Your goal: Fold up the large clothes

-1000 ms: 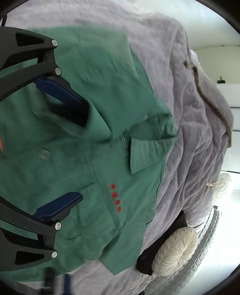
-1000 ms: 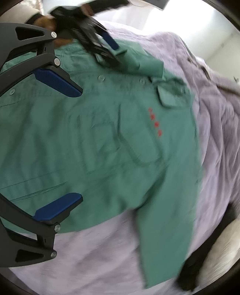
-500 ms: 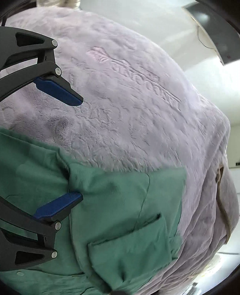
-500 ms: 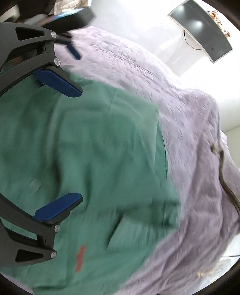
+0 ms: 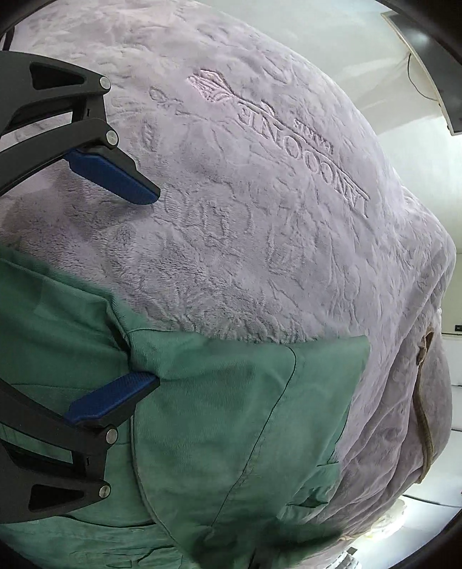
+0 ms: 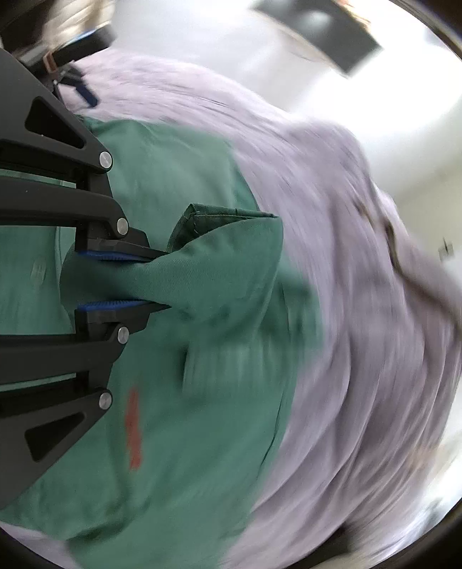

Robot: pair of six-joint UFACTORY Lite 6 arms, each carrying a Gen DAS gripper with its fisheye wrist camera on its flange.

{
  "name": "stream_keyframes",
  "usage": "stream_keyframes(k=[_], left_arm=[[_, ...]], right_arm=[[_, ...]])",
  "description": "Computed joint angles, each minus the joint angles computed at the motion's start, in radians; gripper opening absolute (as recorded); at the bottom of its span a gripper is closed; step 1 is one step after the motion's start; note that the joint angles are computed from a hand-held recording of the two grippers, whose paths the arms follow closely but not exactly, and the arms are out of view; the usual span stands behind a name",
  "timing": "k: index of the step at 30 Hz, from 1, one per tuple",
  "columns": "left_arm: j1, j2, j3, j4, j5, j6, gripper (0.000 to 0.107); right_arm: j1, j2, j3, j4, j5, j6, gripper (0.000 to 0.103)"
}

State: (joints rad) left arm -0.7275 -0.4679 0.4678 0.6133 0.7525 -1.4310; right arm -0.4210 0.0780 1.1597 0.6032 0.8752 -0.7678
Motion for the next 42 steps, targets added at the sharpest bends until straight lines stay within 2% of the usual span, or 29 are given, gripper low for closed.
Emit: stream_keyframes(k=[3,4,5,8,10,12,14,15,18,19,21,24,25,26,27,28,29,30,31,33,35,36,38,40,42], left_arm=[[0.029,0.013,-0.001,-0.005,-0.03,0.033,0.095],[0.045,0.017,0.001,-0.014,-0.043,0.059,0.095],[0.063,0.016,0.003,-0.029,-0.051,0.093,0.095],[0.122,-0.033,0.03,-0.145,-0.03,0.284,0.095],[0.196,-0.139,0.05,-0.285,-0.011,0.494,0.095],[0.297,-0.177,0.098,-0.405,-0.004,0.703,0.095],[0.418,-0.102,0.177,-0.514,-0.038,0.912,0.095],[0.48,-0.015,0.231,-0.576,-0.072,1.017,0.095],[0.615,0.268,0.392,-0.817,-0.148,1.329,0.095],[0.637,0.373,0.449,-0.894,-0.175,1.407,0.095],[0.649,0.54,0.575,-0.946,-0.166,1.456,0.095],[0.638,0.714,0.718,-0.997,-0.149,1.508,0.095],[0.633,0.748,0.746,-1.005,-0.145,1.522,0.087],[0.623,0.763,0.762,-1.001,-0.14,1.519,0.076],[0.615,0.785,0.783,-0.996,-0.128,1.523,0.057],[0.613,0.8,0.803,-0.991,-0.12,1.527,0.039],[0.617,0.795,0.803,-1.006,-0.118,1.55,0.027],[0.625,0.799,0.815,-1.026,-0.105,1.575,0.009],[0.65,0.798,0.825,-1.084,-0.079,1.636,0.008],[0.674,0.787,0.826,-1.097,-0.065,1.675,0.008],[0.688,0.783,0.826,-1.069,-0.068,1.694,0.008],[0.692,0.792,0.827,-1.055,-0.07,1.698,0.008],[0.703,0.802,0.82,-1.047,-0.081,1.707,0.008],[0.707,0.802,0.802,-1.056,-0.104,1.711,0.008],[0.711,0.783,0.777,-1.066,-0.121,1.711,0.008]], right_arm=[[-0.213,0.222,0.195,0.005,0.102,0.017,0.04],[-0.259,0.286,0.26,-0.029,0.115,0.073,0.057],[-0.304,0.33,0.308,-0.069,0.12,0.133,0.062],[-0.431,0.357,0.346,-0.017,0.237,0.106,0.062],[-0.48,0.275,0.235,0.054,0.344,0.023,0.062],[-0.484,0.181,0.072,0.109,0.447,-0.042,0.062],[-0.395,0.085,-0.137,0.164,0.496,-0.058,0.062],[-0.323,0.047,-0.242,0.205,0.498,-0.06,0.062],[-0.036,-0.014,-0.488,0.425,0.381,-0.082,0.062],[0.057,-0.006,-0.525,0.506,0.333,-0.094,0.062],[0.223,0.053,-0.555,0.681,0.246,-0.128,0.062],[0.34,0.116,-0.56,0.854,0.164,-0.172,0.062],[0.358,0.116,-0.566,0.891,0.145,-0.18,0.062],[0.377,0.129,-0.565,0.937,0.134,-0.195,0.061],[0.397,0.132,-0.563,0.969,0.132,-0.19,0.059],[0.409,0.149,-0.555,0.996,0.136,-0.192,0.042],[0.431,0.176,-0.536,1.018,0.141,-0.185,0.005],[0.444,0.161,-0.553,1.02,0.138,-0.176,0.003],[0.467,0.172,-0.543,1.045,0.136,-0.181,0.003],[0.499,0.18,-0.534,1.083,0.166,-0.206,0.002],[0.571,0.212,-0.501,1.128,0.143,-0.227,0.003],[0.613,0.235,-0.474,1.134,0.096,-0.222,0.003],[0.631,0.239,-0.464,1.097,0.047,-0.212,0.003],[0.621,0.27,-0.453,1.074,0.056,-0.201,0.003],[0.604,0.257,-0.413,0.962,0.075,-0.131,0.009]])
